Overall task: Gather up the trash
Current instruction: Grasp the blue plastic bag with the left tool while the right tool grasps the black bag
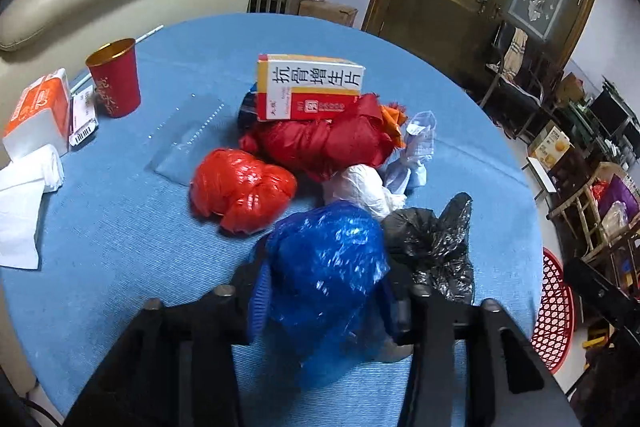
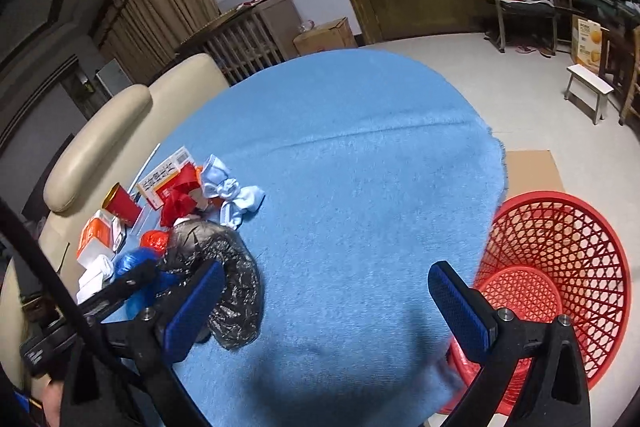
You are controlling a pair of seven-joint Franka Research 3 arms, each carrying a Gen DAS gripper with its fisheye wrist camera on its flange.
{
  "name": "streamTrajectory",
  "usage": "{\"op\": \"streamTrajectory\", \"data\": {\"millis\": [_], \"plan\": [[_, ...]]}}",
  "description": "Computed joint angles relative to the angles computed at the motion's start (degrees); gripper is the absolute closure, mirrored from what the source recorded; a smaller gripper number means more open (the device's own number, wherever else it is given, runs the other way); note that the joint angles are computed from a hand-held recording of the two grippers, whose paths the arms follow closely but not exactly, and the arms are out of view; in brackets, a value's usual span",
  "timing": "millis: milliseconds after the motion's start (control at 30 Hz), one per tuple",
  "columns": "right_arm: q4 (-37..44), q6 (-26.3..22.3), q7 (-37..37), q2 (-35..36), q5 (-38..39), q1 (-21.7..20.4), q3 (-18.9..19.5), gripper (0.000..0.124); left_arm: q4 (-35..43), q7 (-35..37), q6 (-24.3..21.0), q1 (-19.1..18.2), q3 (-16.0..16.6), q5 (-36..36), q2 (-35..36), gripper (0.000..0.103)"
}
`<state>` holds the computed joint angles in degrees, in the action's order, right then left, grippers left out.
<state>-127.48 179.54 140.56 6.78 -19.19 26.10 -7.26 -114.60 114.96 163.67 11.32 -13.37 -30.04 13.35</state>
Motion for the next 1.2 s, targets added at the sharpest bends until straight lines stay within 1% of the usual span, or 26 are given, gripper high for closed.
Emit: {"op": "streamTrajectory", "data": {"millis": [33, 67, 167, 233, 267, 367, 467, 567, 700, 767, 933, 1000, 1033, 1067, 1100, 1133, 1200], "plan": [[0.15, 0.04, -1.95, 0.31, 1.85, -1.03, 1.5, 0.021, -0.29, 1.6, -0.29, 0.83, -0.62, -1.44, -0.52, 0.069], [0.35, 0.02, -3.99, 0.6, 3.88, -1.85, 2.86, 0.021, -0.95, 3.54, 0.02, 1.55, -1.17, -3.47, -1.36, 0.07], [1.49, -0.87, -8.78, 1.55, 8.58, -2.59, 5.13, 0.021, -3.3, 8.59, 2.06, 2.08, -1.24, -8.58, -4.21, 0.071], [2.7, -1.58, -12.91, 2.53, 12.38, -3.27, 7.21, 0.021, -4.6, 11.72, 2.75, 1.74, -0.51, -12.14, -5.95, 0.072], [3.59, -2.03, -15.66, 3.26, 14.89, -3.98, 8.84, 0.021, -5.2, 12.85, 3.24, 1.36, 0.07, -13.23, -6.69, 0.072], [6.68, -3.53, -22.19, 5.68, 21.28, -5.09, 12.24, 0.021, -6.06, 12.99, 4.54, -0.36, 2.26, -13.59, -7.45, 0.072], [10.06, -5.05, -26.68, 8.21, 25.87, -4.87, 13.95, 0.021, -6.46, 13.07, 5.58, -1.07, 3.66, -14.49, -7.76, 0.072], [13.52, -6.85, -27.81, 10.56, 27.04, -2.08, 12.34, 0.021, -6.54, 12.39, 5.93, -1.16, 4.77, -14.22, -7.94, 0.072], [17.61, -9.83, -27.17, 13.16, 26.7, 1.04, 10.09, 0.021, -6.3, 10.27, 5.93, -1.04, 5.55, -12.68, -7.71, 0.072], [20.16, -12.4, -24.24, 14.71, 23.61, 4.17, 6.99, 0.021, -6.34, 9.28, 6.04, -0.93, 5.73, -11.88, -7.7, 0.072], [25.93, -18.81, -21.01, 18.44, 19.18, 6.06, 5.31, 0.021, -6.54, 7.97, 6.29, -0.65, 5.78, -10.76, -7.84, 0.072], [27.43, -20.15, -21.32, 19.65, 18.7, 5.59, 6.07, 0.033, -6.66, 7.41, 6.36, -0.58, 5.82, -10.11, -7.92, 0.072], [28.2, -21.31, -21.04, 20.16, 18.28, 5.72, 6.03, 0.053, -6.71, 7.07, 6.41, -0.59, 5.87, -9.72, -7.97, 0.072], [28.09, -20.96, -19.24, 20.09, 15.79, 6.67, 4.95, 0.068, -6.8, 6.86, 6.54, -0.57, 5.88, -9.48, -8.03, 0.072], [28.23, -20.96, -20.59, 20.25, 17.0, 5.89, 5.87, 0.075, -6.85, 6.69, 6.58, -0.56, 5.88, -9.3, -8.07, 0.072], [27.86, -20.49, -21.82, 20.12, 18.34, 4.68, 7.23, 0.077, -6.9, 6.27, 6.64, -0.6, 5.93, -8.88, -8.11, 0.072], [26.52, -19.03, -21.47, 19.44, 18.13, 4.92, 6.85, 0.08, -7.16, 5.92, 6.95, -0.69, 5.87, -8.5, -8.32, 0.072]]}}
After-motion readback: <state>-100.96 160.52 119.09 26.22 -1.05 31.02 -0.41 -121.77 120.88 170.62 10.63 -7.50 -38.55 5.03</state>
